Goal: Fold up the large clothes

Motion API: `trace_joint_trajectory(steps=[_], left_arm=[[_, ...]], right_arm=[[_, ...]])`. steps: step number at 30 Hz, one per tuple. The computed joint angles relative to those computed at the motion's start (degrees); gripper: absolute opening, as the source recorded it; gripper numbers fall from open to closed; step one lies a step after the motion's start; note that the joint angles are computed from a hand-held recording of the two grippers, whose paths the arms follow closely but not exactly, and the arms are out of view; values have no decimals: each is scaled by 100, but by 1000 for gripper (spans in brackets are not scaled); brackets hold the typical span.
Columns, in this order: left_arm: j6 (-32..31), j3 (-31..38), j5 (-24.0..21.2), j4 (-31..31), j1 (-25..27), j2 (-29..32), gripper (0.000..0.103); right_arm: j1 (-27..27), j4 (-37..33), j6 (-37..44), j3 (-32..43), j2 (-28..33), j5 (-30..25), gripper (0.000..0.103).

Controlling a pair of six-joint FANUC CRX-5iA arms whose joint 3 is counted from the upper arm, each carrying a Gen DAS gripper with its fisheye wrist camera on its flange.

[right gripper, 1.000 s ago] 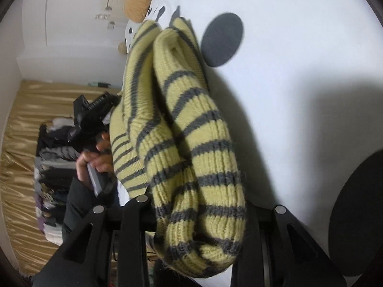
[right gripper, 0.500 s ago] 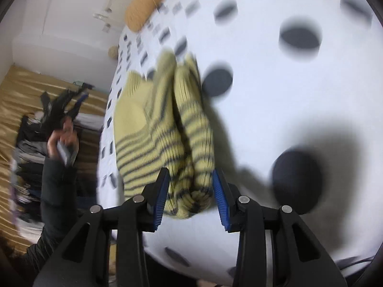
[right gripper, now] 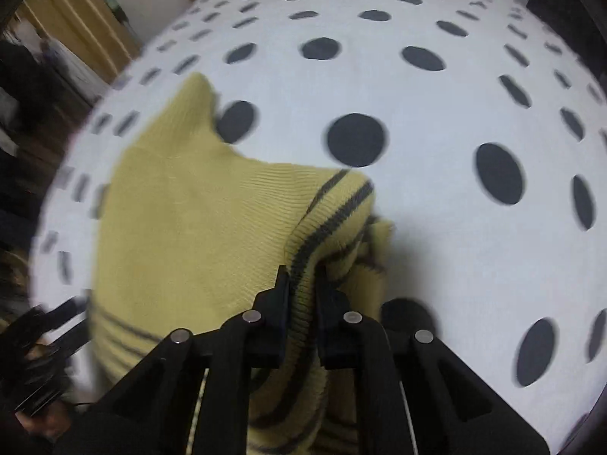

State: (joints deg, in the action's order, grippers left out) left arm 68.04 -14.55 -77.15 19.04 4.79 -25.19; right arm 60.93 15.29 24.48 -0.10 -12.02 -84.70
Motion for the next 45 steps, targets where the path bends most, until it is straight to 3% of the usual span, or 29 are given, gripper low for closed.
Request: trace_joint_trajectory(steps=[4, 7, 11, 13, 15, 17, 18, 19, 22, 24, 27, 29, 31, 34, 36, 38, 42, 45], left_arm=[[-34, -213, -134, 290, 185, -229, 53], [172, -180, -119, 284, 88, -179, 53], [285, -179, 79, 427, -65, -223, 53], [443, -127, 256, 459, -179, -211, 53], [570, -55, 374, 470, -289, -146, 53], [658, -26, 461, 575, -348, -90, 53], [734, 11, 529, 575, -421, -46, 52], [829, 68, 591, 528, -509, 7, 51], [965, 141, 789, 648, -716, 137, 49], [1165, 307, 953, 119, -1137, 212, 42], [1831, 621, 706, -1252, -1844, 557, 18], [2111, 422, 807, -1599, -1944, 511, 18], [2241, 271, 959, -1728, -1990, 360, 18], [2641, 373, 800, -1939, -2113, 333, 19], [2743, 629, 626, -1826, -2050, 347, 18], [2628, 861, 790, -1844, -2124, 342, 18], [2454, 1402, 849, -1671, -2144, 894, 18], [2569, 1657, 791, -1910, -2290, 1323, 18]], right_arm=[[-154, 375, -6, -309, 115, -478, 11], [-129, 399, -107, -344, -28, -432, 12], [646, 982, -779, -242, -461, -549, 19], [1206, 1219, -1270, -348, -785, -195, 19], [1429, 809, -1375, -427, -1006, 459, 19], [1501, 505, -1364, -472, -890, 400, 19], [1434, 330, -1363, -501, -747, 109, 14], [1341, 199, -1522, -771, -804, 85, 0], [1290, 312, -1917, -1326, -1177, 284, 0], [1286, 383, -1783, -1229, -1122, 18, 0], [1231, 314, -1680, -1242, -1161, 87, 0], [1177, 252, -1676, -1239, -1158, 133, 0], [1221, 269, -1718, -1254, -1144, 177, 0], [1270, 292, -1756, -1200, -1098, 109, 0], [1280, 289, -1872, -1228, -1156, 141, 0], [1319, 336, -1929, -1238, -1167, 121, 0], [1421, 459, -2073, -1300, -1170, 122, 0], [1443, 483, -2095, -1315, -1173, 118, 0]])
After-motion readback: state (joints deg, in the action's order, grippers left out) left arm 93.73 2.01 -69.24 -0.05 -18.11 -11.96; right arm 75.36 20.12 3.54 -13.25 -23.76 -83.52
